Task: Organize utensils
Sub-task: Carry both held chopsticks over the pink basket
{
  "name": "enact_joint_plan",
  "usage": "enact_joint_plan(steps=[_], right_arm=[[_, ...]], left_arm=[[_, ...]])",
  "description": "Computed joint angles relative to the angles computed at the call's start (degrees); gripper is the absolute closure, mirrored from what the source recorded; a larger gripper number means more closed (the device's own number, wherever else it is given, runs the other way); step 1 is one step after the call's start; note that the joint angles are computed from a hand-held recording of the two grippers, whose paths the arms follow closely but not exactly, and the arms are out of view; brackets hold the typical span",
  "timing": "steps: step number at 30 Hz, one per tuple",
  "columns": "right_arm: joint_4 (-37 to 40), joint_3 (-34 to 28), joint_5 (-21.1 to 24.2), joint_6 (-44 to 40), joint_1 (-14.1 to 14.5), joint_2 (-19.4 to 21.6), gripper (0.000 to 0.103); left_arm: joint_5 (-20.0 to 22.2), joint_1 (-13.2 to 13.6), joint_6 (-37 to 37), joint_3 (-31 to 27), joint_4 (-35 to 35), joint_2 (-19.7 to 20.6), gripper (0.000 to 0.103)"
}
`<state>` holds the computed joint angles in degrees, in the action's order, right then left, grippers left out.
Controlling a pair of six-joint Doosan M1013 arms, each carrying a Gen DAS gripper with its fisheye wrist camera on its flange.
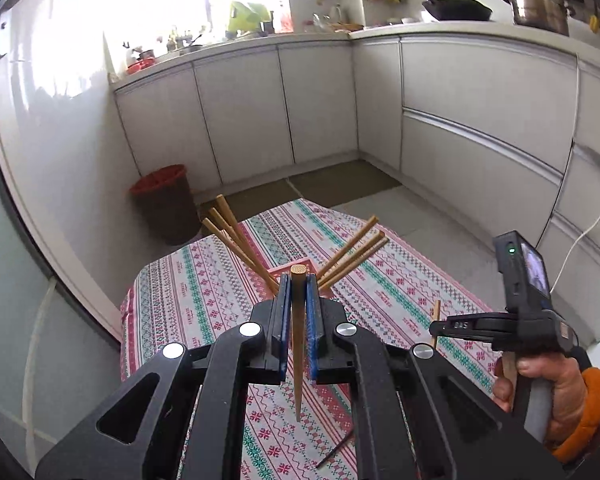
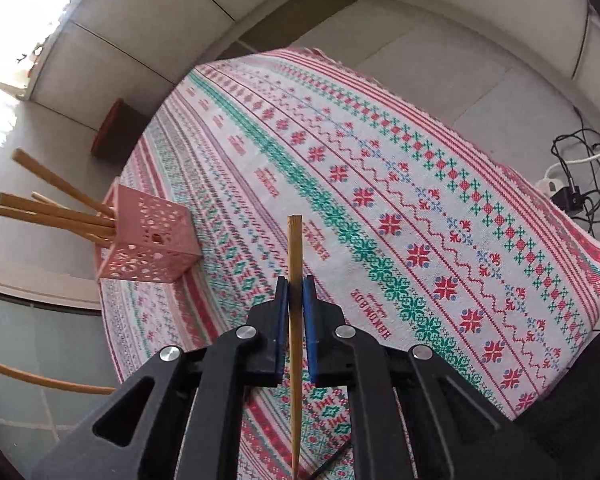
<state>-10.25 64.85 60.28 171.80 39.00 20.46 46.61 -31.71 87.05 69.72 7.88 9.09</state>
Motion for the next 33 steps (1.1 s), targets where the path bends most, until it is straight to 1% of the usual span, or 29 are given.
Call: enact_joint_plan(steps=[4,8,11,15,19,23,29,33], right_arm=[[-5.4,-2.5,0.9,-3.0,2.4,-0.8,0.095],[-8.5,-5.2,0.8,-8.4,4.4,-1.3,0.095],[-11.4,-8.5,1.1,-12.0,5.9,-0.9,0.095],[-15.1,-13.5,0.9,-15.5,7.4,0.1,0.095],[-17.0,-19.5,1.5,-18.2,7.4,2.1,0.095],[-19.6,-26.4,2.5,-20.0,6.9,4.9,0.095],[-23.0,-36.5,6.1,-23.8,6.0,9.9,0.095],[-23.1,-40.0,7.9,-26.0,4.9,12.3,0.095]], left_arm=[[-1.2,0.2,-1.7,0.3,0.6,-0.7,0.097],[-1.9,0.8,-3.7,0.1,0.8,-1.3,0.097],[-2.6,1.2,-5.9,-0.1,1.3,-1.7,0.097],[-4.6,1.8,-10.0,-0.3,2.7,-2.4,0.097],[-6.1,2.1,-13.2,-1.9,3.7,-2.2,0.097],[-7.5,2.3,-14.8,-4.2,3.1,-1.1,0.097],[-8.4,2.4,-17.6,-7.2,3.3,1.5,0.097],[-8.3,3.0,-19.3,-8.3,2.0,3.4,0.097]])
